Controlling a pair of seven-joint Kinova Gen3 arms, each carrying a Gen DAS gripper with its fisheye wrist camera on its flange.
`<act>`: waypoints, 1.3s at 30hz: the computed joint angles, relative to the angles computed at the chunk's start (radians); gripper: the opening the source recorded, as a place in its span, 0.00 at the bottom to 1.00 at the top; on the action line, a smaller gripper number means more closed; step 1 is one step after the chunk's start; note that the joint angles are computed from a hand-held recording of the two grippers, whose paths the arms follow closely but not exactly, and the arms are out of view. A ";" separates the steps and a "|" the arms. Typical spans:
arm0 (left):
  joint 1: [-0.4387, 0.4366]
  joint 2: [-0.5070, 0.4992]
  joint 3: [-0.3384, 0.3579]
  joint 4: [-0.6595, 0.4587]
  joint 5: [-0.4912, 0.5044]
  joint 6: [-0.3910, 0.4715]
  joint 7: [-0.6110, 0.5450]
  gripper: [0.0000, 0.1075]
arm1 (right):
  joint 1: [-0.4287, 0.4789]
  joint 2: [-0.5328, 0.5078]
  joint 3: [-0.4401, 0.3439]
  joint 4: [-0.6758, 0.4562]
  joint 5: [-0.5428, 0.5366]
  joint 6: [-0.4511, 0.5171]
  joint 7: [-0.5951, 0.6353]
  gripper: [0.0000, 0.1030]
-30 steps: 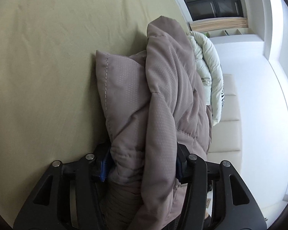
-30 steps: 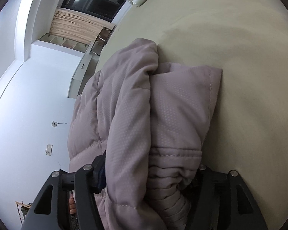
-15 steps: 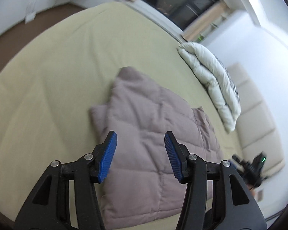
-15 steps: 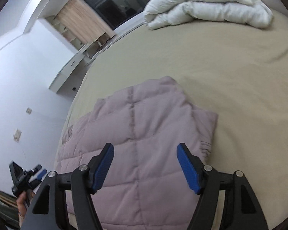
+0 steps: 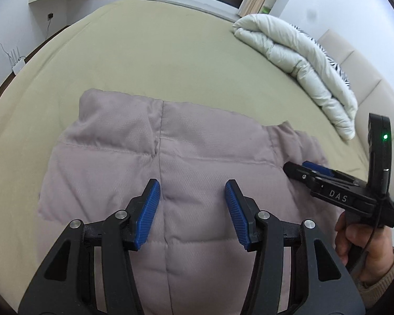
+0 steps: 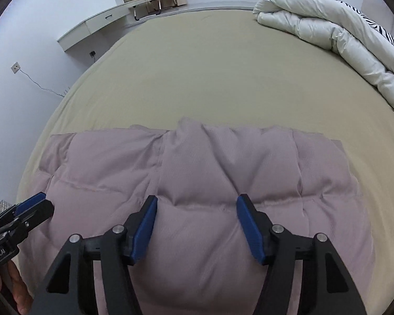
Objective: Fold large clothes
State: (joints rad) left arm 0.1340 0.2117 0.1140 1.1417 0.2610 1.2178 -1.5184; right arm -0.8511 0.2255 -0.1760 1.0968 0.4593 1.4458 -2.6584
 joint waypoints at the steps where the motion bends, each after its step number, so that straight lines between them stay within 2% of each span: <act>1: 0.010 0.010 -0.002 0.000 -0.021 -0.014 0.006 0.47 | 0.012 0.012 0.000 -0.008 0.001 0.003 0.009 0.65; 3: 0.026 0.034 -0.005 -0.011 -0.050 -0.030 0.029 0.47 | 0.063 0.021 -0.043 -0.004 0.019 0.001 0.003 0.67; 6: 0.037 0.082 -0.005 -0.016 -0.061 -0.069 0.053 0.47 | 0.164 0.020 -0.124 0.039 0.022 -0.054 -0.021 0.67; 10: 0.066 0.119 -0.005 -0.029 -0.112 -0.087 0.066 0.47 | 0.191 0.013 -0.120 0.092 0.016 -0.121 -0.034 0.67; 15: 0.040 0.149 0.001 -0.028 -0.086 -0.094 0.048 0.47 | 0.203 0.022 -0.115 0.081 0.009 -0.128 -0.035 0.67; 18: 0.019 0.113 -0.001 0.000 -0.059 -0.100 0.040 0.47 | 0.252 -0.034 -0.179 0.104 0.008 -0.142 -0.083 0.64; 21: -0.013 0.010 0.001 0.088 -0.011 -0.140 0.018 0.47 | 0.196 -0.136 -0.189 0.183 0.089 -0.137 -0.198 0.64; 24: 0.008 -0.050 -0.003 0.158 -0.052 -0.172 0.011 0.47 | 0.149 -0.171 -0.231 0.237 0.158 -0.055 -0.264 0.64; 27: 0.034 -0.064 -0.001 0.191 -0.099 -0.186 0.018 0.47 | 0.182 -0.177 -0.299 0.322 0.186 -0.059 -0.275 0.64; 29: 0.046 -0.077 -0.003 0.176 -0.125 -0.160 0.050 0.47 | 0.192 -0.166 -0.308 0.313 0.188 -0.048 -0.247 0.65; 31: 0.049 -0.109 0.004 0.173 -0.125 -0.162 0.062 0.47 | 0.218 -0.150 -0.327 0.242 0.164 0.010 -0.243 0.65; 33: 0.071 -0.181 0.008 0.208 -0.161 -0.204 0.077 0.47 | 0.171 -0.156 -0.312 0.198 0.203 0.061 -0.296 0.65; 35: 0.080 -0.270 0.038 0.252 -0.224 -0.250 0.102 0.50 | 0.078 -0.178 -0.291 0.191 0.284 0.100 -0.342 0.69; 39: -0.017 -0.446 0.209 0.333 -0.387 -0.341 0.184 0.85 | -0.107 -0.204 -0.335 0.177 0.447 0.256 -0.434 0.92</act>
State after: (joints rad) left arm 0.1166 -0.2339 0.3231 1.4747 -0.1258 0.8768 -1.3344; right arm -0.9579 0.0218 -0.5113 1.2738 0.9064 1.7022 -3.0923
